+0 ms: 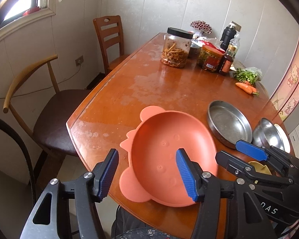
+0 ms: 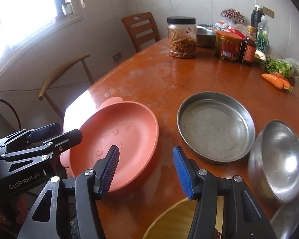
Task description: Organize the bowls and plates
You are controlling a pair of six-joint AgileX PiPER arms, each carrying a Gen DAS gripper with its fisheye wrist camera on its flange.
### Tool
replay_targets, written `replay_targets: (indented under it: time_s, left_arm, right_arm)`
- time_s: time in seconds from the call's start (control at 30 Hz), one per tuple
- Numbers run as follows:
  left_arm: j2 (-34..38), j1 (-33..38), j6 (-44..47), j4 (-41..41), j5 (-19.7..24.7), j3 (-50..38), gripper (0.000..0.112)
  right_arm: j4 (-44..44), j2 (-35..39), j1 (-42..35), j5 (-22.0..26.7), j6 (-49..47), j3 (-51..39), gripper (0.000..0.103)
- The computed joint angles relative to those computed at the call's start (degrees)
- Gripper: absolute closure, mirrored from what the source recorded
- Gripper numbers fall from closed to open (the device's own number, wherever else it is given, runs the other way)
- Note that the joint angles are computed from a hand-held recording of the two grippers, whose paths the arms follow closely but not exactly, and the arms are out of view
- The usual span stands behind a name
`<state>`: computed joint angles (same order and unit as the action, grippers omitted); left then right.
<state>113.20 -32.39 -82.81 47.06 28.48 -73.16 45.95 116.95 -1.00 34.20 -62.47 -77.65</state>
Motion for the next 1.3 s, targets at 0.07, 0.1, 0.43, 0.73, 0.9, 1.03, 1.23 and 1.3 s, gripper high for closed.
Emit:
replay_targets:
  time_s: [0.07,0.1,0.43,0.73,0.9,1.03,1.23,1.3]
  left_arm:
    - [-0.2,-0.9,-0.2,0.0,0.8,-0.3,0.052]
    - [-0.2,-1.4,-0.3,0.1,1.2,-0.5,0.052]
    - [0.3,-6.1,-1.1,0.5,5.4,-3.5,0.052]
    - [1.8,-10.6,-0.4,-0.8,7.5,-6.4,0.052]
    - [4.1,-13.0,1.9,-3.5,7.9,-9.3,0.052]
    - [6.4,-13.9,4.5,-6.4,8.1,-12.1,0.052]
    - [9.6,-14.9,8.9,-11.4,7.8,-15.7,0.052]
    - [10.6,-15.1,10.5,-13.1,7.6,-16.5,0.052]
  right_arm:
    - [1.7,-1.2,-0.7,0.1,-2.1,1.4,0.045]
    - [2.3,-1.9,-1.1,0.0,-2.9,2.1,0.045]
    - [8.3,-6.8,-5.6,1.5,-11.0,7.9,0.045]
    - [11.1,-9.1,-11.5,4.6,-16.6,11.1,0.044]
    - [10.6,-8.8,-15.9,7.0,-17.6,10.6,0.044]
    - [9.7,-8.2,-18.8,8.0,-18.0,9.8,0.044]
    - [9.1,-7.1,-21.3,9.4,-19.2,9.4,0.044]
    - [8.9,-6.7,-21.8,9.7,-19.4,9.2,0.044]
